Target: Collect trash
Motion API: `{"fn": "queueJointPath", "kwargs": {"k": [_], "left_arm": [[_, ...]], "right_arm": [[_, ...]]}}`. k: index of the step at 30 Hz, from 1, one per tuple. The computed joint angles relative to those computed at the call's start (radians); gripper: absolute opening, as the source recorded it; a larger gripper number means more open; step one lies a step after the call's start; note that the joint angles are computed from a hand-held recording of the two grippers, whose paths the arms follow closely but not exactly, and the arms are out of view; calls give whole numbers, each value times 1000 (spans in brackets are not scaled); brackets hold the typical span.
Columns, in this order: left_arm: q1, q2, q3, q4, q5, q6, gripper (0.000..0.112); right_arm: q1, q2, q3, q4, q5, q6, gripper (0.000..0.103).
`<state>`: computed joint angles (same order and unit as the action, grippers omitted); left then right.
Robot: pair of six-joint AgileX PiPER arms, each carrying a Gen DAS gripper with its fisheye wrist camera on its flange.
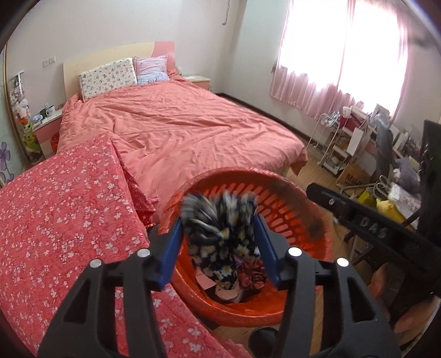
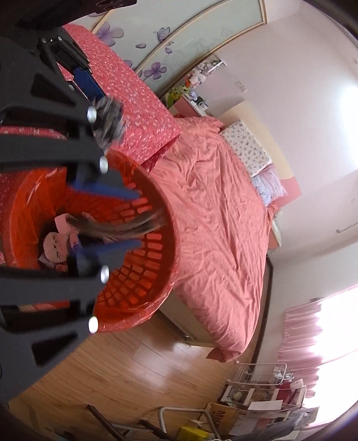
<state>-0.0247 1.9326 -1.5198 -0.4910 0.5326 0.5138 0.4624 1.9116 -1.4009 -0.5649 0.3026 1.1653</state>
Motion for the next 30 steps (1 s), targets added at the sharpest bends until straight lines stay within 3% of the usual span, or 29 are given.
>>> {"fn": "queueJointPath", "kwargs": {"k": [5,10,14,19,26,30], "left_arm": [[39,-17,52,25,-32,6,56],[114,-152,231,-73,-113,145,68],[220,-312,394,-221,-139,322,77],[362,-527,578,-386,-156,533,94],[638,-795,794,-619,-63,833,99],[859,-910,895,-700,90,964,99]], "right_arm": [[33,-37,60,-219,38,207,63],[124,-105,124,-463,140,406,79],[251,-179,172,-596,272,522,90],[423,-250,211,-645,475,587,100],[626,-275,239,-692,697,652,101],[778,-239,260,-776,880,753,101]]}}
